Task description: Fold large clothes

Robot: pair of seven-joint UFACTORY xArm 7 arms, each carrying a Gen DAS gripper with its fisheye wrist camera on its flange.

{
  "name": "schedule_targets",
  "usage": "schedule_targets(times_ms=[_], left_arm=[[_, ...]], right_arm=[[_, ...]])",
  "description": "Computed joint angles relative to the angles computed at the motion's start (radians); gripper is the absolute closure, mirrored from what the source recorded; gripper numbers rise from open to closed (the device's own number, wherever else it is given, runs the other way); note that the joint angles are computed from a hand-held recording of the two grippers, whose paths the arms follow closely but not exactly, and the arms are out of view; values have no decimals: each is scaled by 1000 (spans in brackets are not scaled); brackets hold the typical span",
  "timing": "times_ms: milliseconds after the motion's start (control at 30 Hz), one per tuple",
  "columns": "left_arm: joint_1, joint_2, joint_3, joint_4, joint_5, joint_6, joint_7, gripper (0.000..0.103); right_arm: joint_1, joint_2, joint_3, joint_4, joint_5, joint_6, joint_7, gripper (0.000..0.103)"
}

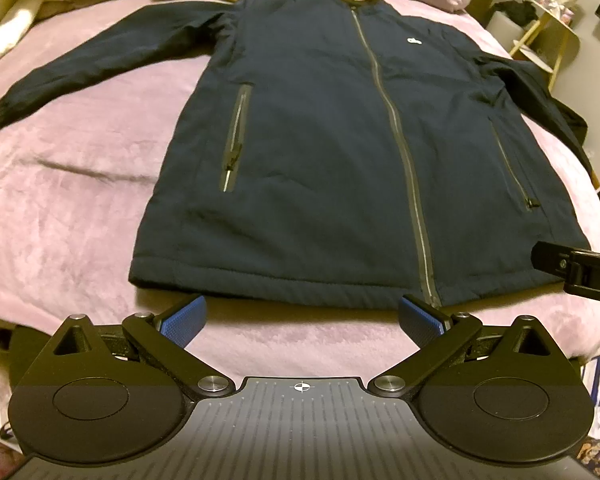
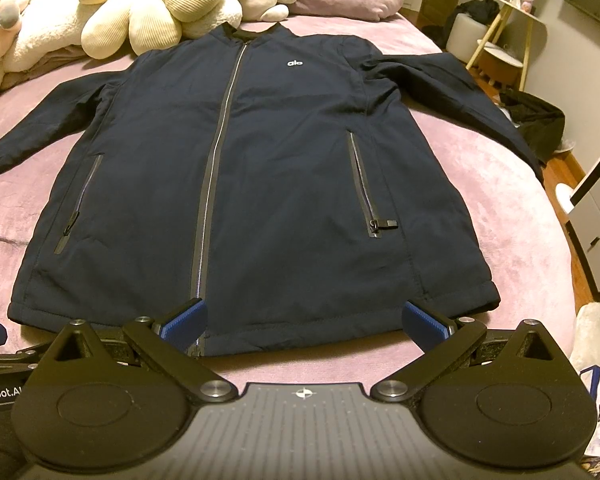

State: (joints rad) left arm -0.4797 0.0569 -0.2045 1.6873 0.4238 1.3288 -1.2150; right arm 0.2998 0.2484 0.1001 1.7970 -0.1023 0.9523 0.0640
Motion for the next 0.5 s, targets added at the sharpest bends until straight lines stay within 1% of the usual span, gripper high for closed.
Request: schedule_targets(times_ms=[500], left_arm=[[4, 7, 5, 8, -22, -3, 11, 0]], right_arm=[[-6, 4, 0, -1, 13, 2, -2, 0]])
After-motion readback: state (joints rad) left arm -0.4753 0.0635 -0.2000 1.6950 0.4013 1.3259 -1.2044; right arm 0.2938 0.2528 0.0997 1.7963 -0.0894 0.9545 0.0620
